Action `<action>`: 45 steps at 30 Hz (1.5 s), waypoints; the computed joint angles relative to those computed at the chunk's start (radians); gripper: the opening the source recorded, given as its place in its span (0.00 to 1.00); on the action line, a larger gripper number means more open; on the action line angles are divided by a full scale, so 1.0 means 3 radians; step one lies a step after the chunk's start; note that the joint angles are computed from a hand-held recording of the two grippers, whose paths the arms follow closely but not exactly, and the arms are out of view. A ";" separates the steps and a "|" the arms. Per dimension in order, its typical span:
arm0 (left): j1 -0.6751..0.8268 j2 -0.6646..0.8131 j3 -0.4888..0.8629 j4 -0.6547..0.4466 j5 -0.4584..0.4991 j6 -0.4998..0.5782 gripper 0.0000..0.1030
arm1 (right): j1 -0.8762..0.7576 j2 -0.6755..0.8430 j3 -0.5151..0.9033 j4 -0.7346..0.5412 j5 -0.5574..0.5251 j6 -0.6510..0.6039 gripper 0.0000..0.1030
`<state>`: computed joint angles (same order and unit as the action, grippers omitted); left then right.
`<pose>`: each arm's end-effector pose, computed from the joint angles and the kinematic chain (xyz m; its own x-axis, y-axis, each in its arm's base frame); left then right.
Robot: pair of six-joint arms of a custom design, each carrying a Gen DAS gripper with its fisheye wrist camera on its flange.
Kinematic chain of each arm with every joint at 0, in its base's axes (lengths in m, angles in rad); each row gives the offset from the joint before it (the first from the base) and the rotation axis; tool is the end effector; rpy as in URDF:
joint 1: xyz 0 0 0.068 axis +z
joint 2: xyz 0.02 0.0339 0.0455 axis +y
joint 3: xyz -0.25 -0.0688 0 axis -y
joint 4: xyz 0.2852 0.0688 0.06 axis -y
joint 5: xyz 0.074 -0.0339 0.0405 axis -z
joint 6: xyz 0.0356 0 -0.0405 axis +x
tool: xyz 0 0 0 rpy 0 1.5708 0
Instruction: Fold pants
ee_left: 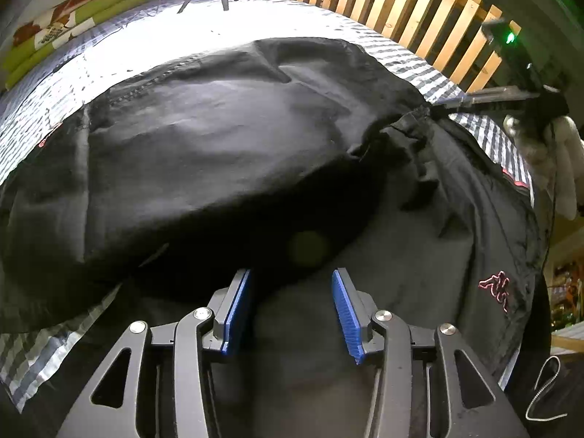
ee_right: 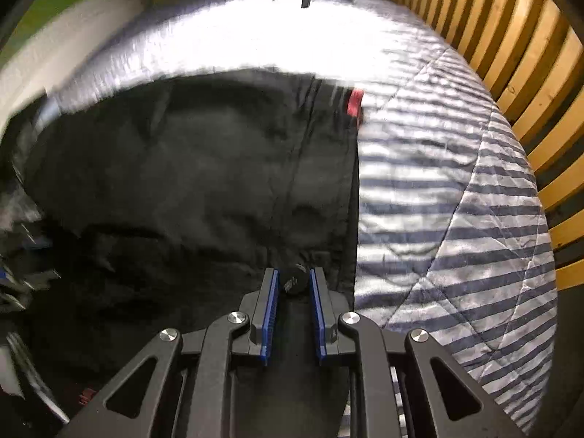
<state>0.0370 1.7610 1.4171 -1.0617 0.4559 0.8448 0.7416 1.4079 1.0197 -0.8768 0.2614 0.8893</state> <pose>0.3737 -0.0018 0.2148 -0.6251 0.6488 -0.4339 0.7631 0.6247 -0.1653 0.2265 0.1950 0.2044 -0.9052 0.1883 -0.3810 0.1712 0.9821 0.0786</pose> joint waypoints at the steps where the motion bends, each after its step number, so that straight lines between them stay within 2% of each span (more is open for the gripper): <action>1: 0.0001 0.0003 0.0005 -0.0004 0.0002 -0.0004 0.46 | -0.0037 -0.0087 -0.0048 0.0083 0.0000 0.0053 0.16; 5: 0.0002 -0.0014 0.0000 -0.0010 -0.0002 -0.0025 0.46 | -0.0147 0.0146 0.0063 0.0110 -0.0061 -0.0055 0.12; 8: -0.0004 0.0002 0.0018 -0.0008 -0.0021 -0.0002 0.46 | -0.0091 0.0274 0.0059 0.0113 -0.0080 0.0025 0.10; 10: 0.0003 -0.0001 0.0019 -0.0019 -0.0027 0.0017 0.46 | 0.0013 0.0175 -0.0045 0.0123 0.0010 0.0122 0.10; 15: -0.0003 0.0030 0.0046 -0.0002 -0.0029 0.0032 0.47 | 0.0180 -0.0320 -0.0353 0.0104 -0.0018 0.0459 0.12; 19: 0.0000 0.0031 0.0048 0.0001 -0.0020 0.0034 0.49 | 0.0347 -0.0647 -0.0438 -0.0114 0.0189 0.0837 0.12; 22: -0.0022 0.0030 0.0047 0.0033 -0.0054 -0.0037 0.50 | 0.0444 -0.0627 -0.0368 -0.0218 0.0320 0.0880 0.12; 27: 0.0132 -0.0034 0.0051 -0.0032 -0.0070 -0.0026 0.50 | 0.0530 -0.0544 -0.0358 -0.0257 0.0191 0.0917 0.12; 30: 0.0515 -0.0088 0.0090 -0.0096 -0.0122 -0.0064 0.50 | 0.0749 -0.0570 -0.0421 -0.0461 0.0179 0.1179 0.17; 34: 0.1403 -0.0112 0.0257 -0.0217 -0.0213 -0.0061 0.50 | 0.1145 -0.0831 -0.0512 -0.0750 0.0329 0.1792 0.19; 37: 0.2115 0.0001 0.0489 -0.0315 -0.0252 -0.0090 0.58 | 0.1509 -0.0888 -0.0481 -0.1001 0.0444 0.2281 0.25; 42: 0.3043 0.0327 0.0903 -0.0494 -0.0230 0.0000 0.63 | 0.2233 -0.0566 -0.0187 -0.1367 0.0595 0.3067 0.27; 45: 0.3300 0.0464 0.0995 -0.0615 -0.0219 0.0099 0.67 | 0.2544 -0.0296 0.0043 -0.1480 0.0626 0.3335 0.27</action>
